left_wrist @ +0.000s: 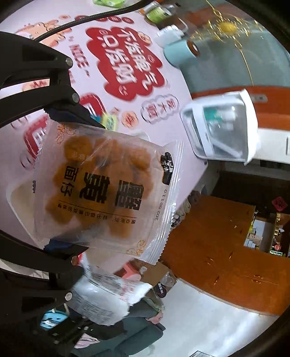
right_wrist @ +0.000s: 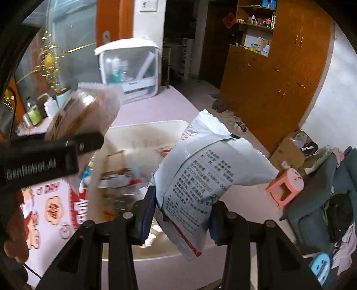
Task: Organize snacks
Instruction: 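Carry the cake packet and white bag into the white tray and open both tools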
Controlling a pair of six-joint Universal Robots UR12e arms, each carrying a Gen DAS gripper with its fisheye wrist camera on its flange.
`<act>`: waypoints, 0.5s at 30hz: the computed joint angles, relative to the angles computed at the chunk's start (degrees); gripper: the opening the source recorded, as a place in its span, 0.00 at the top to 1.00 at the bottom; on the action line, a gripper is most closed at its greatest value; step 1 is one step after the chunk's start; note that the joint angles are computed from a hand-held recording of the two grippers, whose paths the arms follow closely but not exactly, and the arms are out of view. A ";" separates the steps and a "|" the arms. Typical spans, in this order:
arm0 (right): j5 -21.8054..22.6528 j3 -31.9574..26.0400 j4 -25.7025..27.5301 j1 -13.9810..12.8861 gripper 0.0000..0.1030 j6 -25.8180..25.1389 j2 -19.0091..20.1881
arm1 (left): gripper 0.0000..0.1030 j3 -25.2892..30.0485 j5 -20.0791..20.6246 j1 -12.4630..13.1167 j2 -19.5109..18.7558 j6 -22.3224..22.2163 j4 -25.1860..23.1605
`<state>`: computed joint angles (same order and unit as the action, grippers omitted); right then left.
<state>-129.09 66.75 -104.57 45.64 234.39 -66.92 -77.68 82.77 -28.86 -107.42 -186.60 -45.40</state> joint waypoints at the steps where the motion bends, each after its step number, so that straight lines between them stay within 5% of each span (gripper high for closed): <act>1: 0.29 0.84 -0.28 -0.45 0.60 -0.20 -0.49 | 0.24 1.33 0.70 -0.67 -1.01 -0.54 -0.23; 8: 2.10 2.49 -0.75 -2.18 0.59 -3.27 -0.90 | 0.24 8.60 4.97 -3.72 -6.84 -3.53 -3.66; 15: 7.39 3.21 -5.09 -3.48 0.58 -8.06 -0.21 | 0.19 10.84 7.16 -4.14 -9.44 -5.46 -7.95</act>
<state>-121.70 69.95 -109.66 42.16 226.33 -67.13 -66.84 89.93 -33.01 -116.86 -192.06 -53.35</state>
